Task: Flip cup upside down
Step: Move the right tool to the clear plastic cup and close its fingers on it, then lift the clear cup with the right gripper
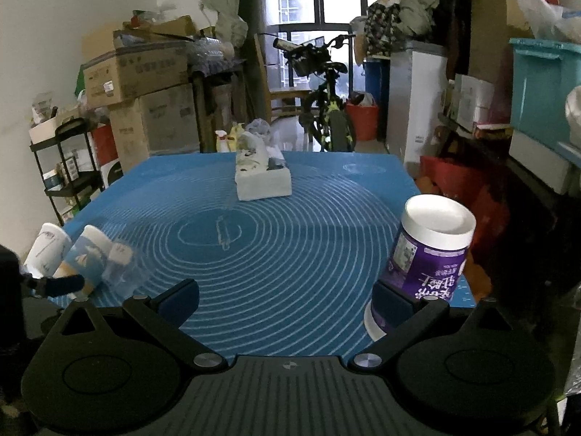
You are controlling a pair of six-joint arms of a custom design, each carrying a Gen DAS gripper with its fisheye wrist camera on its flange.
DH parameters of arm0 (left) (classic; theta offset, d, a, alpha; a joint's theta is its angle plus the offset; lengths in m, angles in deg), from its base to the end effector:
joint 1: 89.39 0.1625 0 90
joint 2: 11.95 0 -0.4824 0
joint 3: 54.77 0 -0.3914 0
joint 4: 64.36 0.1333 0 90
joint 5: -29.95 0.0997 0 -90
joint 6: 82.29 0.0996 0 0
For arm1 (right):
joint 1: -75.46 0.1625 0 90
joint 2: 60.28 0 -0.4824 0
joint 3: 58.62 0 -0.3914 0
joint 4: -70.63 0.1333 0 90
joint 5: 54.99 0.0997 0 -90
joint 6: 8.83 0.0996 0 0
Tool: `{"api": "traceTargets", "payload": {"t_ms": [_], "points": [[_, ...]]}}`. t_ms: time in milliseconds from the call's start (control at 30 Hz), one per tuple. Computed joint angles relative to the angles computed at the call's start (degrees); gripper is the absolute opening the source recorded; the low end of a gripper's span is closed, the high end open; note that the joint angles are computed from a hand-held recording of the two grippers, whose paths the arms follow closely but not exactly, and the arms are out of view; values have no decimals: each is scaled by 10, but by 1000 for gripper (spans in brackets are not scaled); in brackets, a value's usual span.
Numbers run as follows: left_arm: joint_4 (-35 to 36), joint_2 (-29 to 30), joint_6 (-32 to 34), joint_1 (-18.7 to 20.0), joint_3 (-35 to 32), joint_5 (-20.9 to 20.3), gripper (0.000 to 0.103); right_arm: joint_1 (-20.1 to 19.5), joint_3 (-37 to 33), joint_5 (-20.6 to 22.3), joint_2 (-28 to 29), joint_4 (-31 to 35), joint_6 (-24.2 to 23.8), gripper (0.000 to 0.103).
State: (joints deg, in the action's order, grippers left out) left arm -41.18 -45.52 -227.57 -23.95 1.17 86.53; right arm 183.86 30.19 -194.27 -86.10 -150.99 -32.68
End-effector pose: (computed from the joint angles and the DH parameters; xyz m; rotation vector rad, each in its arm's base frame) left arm -0.1410 -0.7612 0.1511 0.9143 2.1914 -0.8966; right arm 0.2786 -0.6543 0.0931 0.1318 -2.0156 1.2722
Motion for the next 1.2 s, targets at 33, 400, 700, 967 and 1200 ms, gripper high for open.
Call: {"api": "traceTargets", "payload": {"t_ms": [33,400,700,967,1200], "points": [[7,4,-11,1,-9,1,99,-3,-1,1,0,4,5,101],[71,54,-51,8,-98,-17,94,-22,6,10,-6,42,42,101],[56,42,-27,7,-78,12,58,-21,5,10,-4,35,30,101],[64,8,-34,5,-35,50,58,-13,11,-3,-2,18,25,101],[48,-50,-44,-5,61,73,58,3,28,-18,-3,3,8,101]]}}
